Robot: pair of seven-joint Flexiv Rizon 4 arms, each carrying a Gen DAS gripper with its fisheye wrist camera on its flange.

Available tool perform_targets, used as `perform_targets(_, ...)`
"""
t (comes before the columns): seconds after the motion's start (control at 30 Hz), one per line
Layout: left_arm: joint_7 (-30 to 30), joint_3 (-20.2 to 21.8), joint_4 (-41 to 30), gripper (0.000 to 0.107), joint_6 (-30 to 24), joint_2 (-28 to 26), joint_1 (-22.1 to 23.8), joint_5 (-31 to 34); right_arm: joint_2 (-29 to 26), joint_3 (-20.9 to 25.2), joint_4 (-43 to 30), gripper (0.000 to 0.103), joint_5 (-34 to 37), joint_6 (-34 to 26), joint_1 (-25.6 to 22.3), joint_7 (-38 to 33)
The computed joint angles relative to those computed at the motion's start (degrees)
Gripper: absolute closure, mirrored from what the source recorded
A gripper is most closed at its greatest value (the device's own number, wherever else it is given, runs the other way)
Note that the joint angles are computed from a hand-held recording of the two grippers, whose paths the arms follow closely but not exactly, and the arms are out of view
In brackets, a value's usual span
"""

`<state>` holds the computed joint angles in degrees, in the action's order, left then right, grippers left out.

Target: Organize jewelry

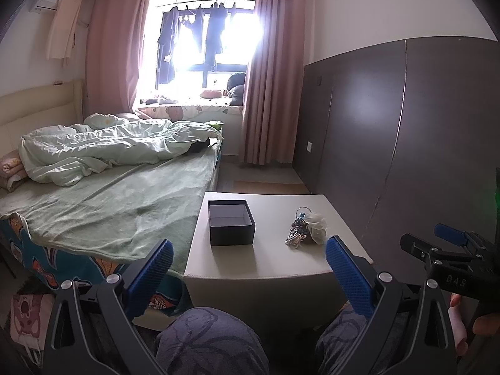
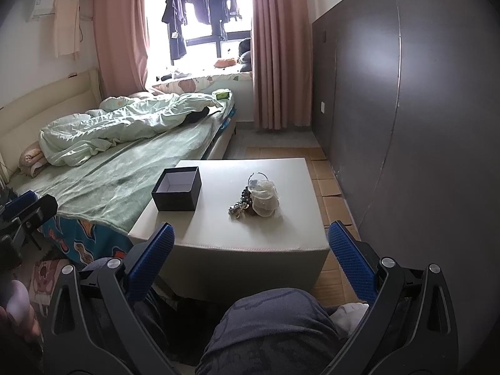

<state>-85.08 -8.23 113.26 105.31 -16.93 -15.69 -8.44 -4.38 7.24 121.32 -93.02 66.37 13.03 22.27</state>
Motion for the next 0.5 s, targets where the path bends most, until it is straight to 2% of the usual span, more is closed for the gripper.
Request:
perform_targets(0.37,-0.34,1.10,2.03,0.012,0.61,2.24,-1.14,0.21,1.55,0.61,1.15,0.004,-0.87,-1.03,0.23,1.48)
perform_targets(0.5,-0.67,-1.93,2.33,0.012,0.56,2.69,1.61,1.36,2.03,0.66,1.43,0.004,-0.77,-1.37,0.08,1.62)
